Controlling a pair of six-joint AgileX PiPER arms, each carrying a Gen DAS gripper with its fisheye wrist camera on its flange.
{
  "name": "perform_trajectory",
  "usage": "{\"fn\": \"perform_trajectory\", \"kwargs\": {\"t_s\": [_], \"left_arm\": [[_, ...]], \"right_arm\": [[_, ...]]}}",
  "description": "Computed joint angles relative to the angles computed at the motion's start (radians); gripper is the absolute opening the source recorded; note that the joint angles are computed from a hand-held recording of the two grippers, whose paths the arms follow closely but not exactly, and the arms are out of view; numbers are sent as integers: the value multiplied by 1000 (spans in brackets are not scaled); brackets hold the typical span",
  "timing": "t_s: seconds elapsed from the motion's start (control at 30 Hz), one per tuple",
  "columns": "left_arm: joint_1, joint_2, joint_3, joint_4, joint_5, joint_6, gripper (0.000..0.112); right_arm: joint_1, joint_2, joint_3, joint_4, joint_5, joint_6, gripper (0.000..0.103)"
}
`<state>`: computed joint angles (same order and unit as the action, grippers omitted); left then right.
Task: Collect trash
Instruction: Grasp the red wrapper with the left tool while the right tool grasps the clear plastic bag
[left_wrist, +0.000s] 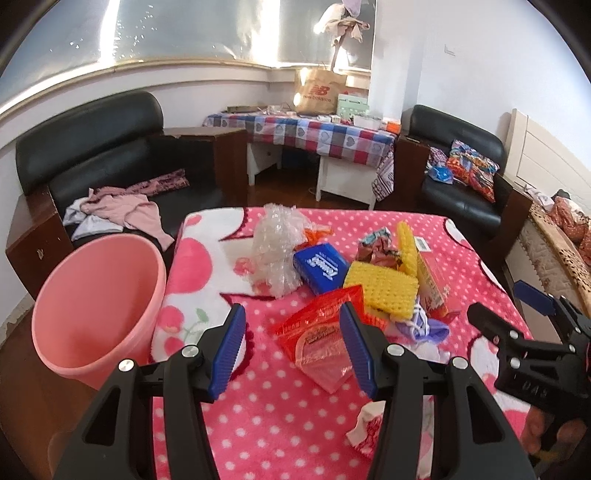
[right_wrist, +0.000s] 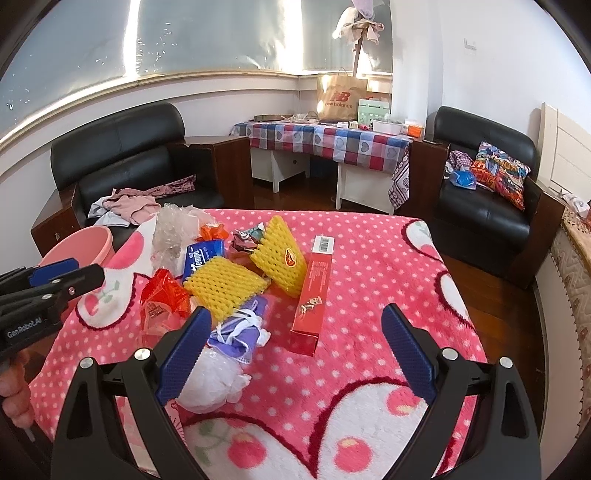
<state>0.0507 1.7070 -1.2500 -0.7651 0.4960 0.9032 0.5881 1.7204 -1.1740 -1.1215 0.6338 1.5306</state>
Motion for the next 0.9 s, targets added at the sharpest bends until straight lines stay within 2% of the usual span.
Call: {"fn": "perform_trajectory", "kwargs": {"t_s": [0.13,0.33,0.43,0.6,0.77,0.9], "left_arm": [[36,21,-18,-20,79,27,53],[43,55,-19,3,131,37,53],[58,64,-10,-52,197,108,53],[39,57,26,-118,204,216,52],[-1,92,-9,-83,188,173,40],[-26,114,-38,-54,176,150,40]], "right_arm": [[-14,-11,20,9,-26,-8,94],[-36,-30,57,25,-66,-15,93],[-50,-46,85,33,-85,-10,92],[-74,-69,132,78,-127,-33,85],[-81,-91,167,107,-172,-54,82],[-77,-96,171,127,-197,-81,80]]}}
